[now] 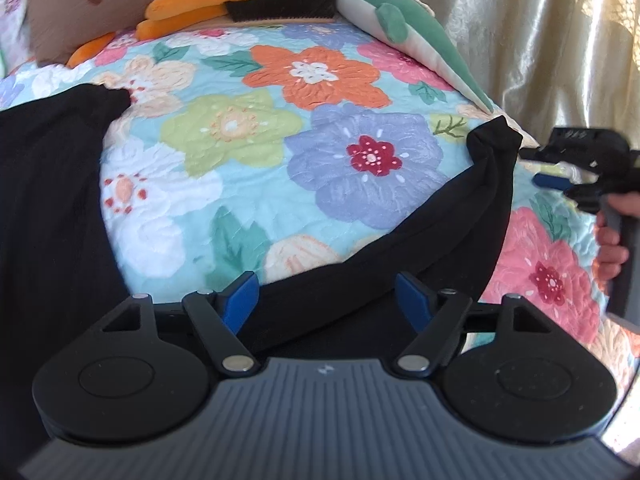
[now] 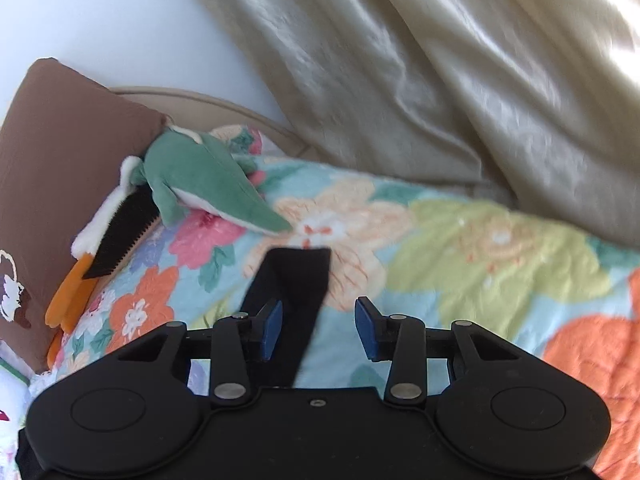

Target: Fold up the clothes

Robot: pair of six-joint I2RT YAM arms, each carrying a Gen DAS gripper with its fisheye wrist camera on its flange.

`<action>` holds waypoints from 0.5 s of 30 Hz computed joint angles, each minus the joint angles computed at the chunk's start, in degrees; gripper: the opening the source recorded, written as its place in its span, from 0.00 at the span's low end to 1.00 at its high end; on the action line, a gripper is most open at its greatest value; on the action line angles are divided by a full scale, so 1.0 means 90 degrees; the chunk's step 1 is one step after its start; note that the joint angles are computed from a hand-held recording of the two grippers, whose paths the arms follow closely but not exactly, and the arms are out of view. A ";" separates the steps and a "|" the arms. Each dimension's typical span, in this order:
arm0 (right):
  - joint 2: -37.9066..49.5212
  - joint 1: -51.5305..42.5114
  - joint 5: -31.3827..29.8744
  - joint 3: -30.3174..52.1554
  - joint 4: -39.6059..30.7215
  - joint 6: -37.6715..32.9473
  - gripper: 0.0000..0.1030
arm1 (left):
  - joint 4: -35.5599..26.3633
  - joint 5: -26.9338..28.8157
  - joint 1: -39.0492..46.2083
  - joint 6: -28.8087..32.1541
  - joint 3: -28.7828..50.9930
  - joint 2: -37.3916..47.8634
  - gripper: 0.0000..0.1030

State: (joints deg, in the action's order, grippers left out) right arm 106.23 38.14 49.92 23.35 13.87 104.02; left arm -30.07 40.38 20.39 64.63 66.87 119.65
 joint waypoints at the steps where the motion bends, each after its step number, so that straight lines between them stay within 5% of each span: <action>1: 0.0197 -0.0095 -0.0130 0.0000 0.0329 -0.0171 0.45 | -0.0084 0.0008 0.0088 0.0038 0.0064 -0.0003 0.73; 4: 0.0693 -0.0298 -0.0220 0.0413 0.0577 -0.1093 0.45 | -0.0474 0.0021 0.0377 0.0093 0.0431 0.0082 0.73; 5: 0.0760 -0.0376 -0.0379 0.0452 0.0882 -0.1768 0.32 | -0.0627 0.0023 0.0475 0.0100 0.0597 0.0138 0.73; 6: 0.0812 -0.0464 -0.0602 0.0466 0.1238 -0.2507 0.07 | -0.0758 0.0035 0.0578 0.0085 0.0767 0.0189 0.73; 7: 0.0862 -0.0435 -0.0596 0.0515 0.1370 -0.2749 0.06 | -0.0803 0.0057 0.0690 0.0045 0.0895 0.0217 0.73; 10: 0.0520 -0.0140 -0.0236 0.0367 0.1350 -0.2623 0.05 | -0.0909 0.0116 0.1033 -0.0096 0.1328 0.0326 0.73; 15: -0.0816 0.0984 0.0995 0.0637 -0.0693 -0.1318 0.05 | -0.1493 0.0324 0.1737 -0.0007 0.2572 0.0761 0.73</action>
